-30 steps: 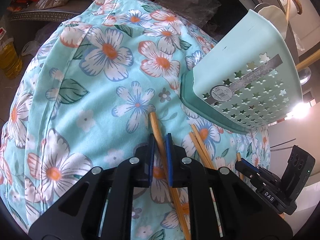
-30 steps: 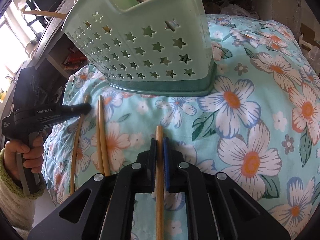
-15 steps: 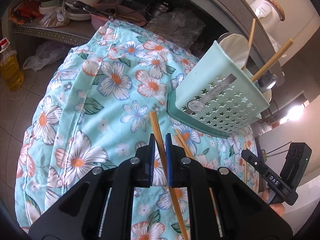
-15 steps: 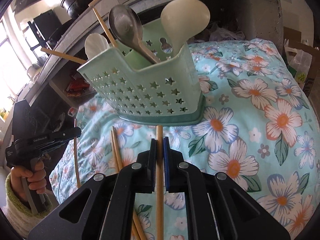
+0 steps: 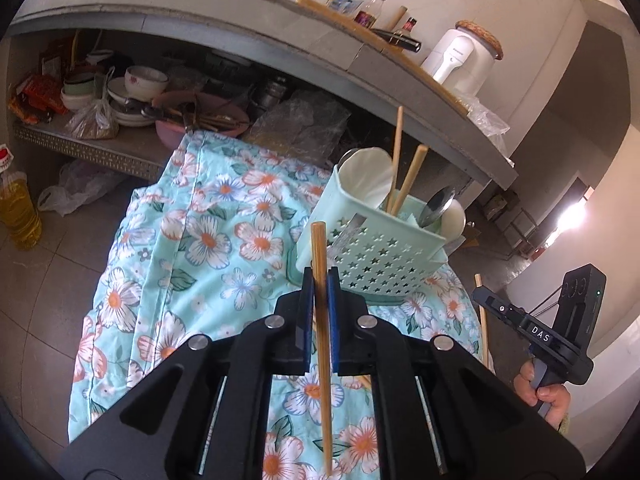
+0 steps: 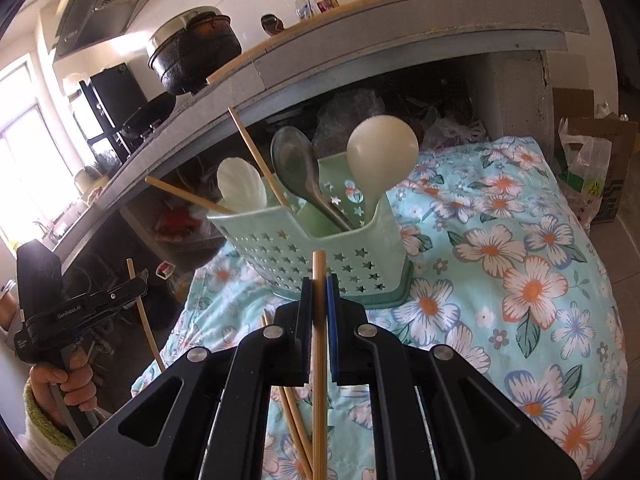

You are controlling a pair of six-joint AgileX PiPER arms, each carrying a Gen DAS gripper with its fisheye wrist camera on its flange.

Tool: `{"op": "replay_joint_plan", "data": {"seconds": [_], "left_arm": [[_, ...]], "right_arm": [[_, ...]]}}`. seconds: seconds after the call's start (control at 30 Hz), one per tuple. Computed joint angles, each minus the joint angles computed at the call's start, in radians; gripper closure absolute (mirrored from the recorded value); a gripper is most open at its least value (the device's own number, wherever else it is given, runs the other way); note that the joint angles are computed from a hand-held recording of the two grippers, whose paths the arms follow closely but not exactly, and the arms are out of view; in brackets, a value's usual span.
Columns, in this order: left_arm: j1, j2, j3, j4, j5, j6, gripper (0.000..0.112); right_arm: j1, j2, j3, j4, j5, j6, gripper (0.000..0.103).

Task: Organize utensils
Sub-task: 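Lift the held chopsticks with both tools up toward the holder, then lower the chopstick into the holder and open the left tool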

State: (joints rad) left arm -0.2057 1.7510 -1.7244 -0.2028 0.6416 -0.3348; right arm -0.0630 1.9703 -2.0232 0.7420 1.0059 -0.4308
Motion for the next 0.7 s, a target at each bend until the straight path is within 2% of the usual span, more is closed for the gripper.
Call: {"op": "replay_joint_plan", "data": {"seconds": [0.13, 0.37, 0.7], "left_arm": [[-0.034, -0.040, 0.001, 0.088, -0.048, -0.034, 0.107], [-0.089, -0.068, -0.010, 0.239, -0.072, -0.111, 0.107], [-0.126, -0.090, -0.054, 0.316, -0.101, -0.148, 0.107]], "right_arm": [[-0.014, -0.043, 0.020, 0.043, -0.024, -0.027, 0.096], [-0.022, -0.096, 0.041, 0.107, -0.069, -0.080, 0.096], [-0.044, -0.104, 0.054, 0.122, -0.071, -0.091, 0.096]]}}
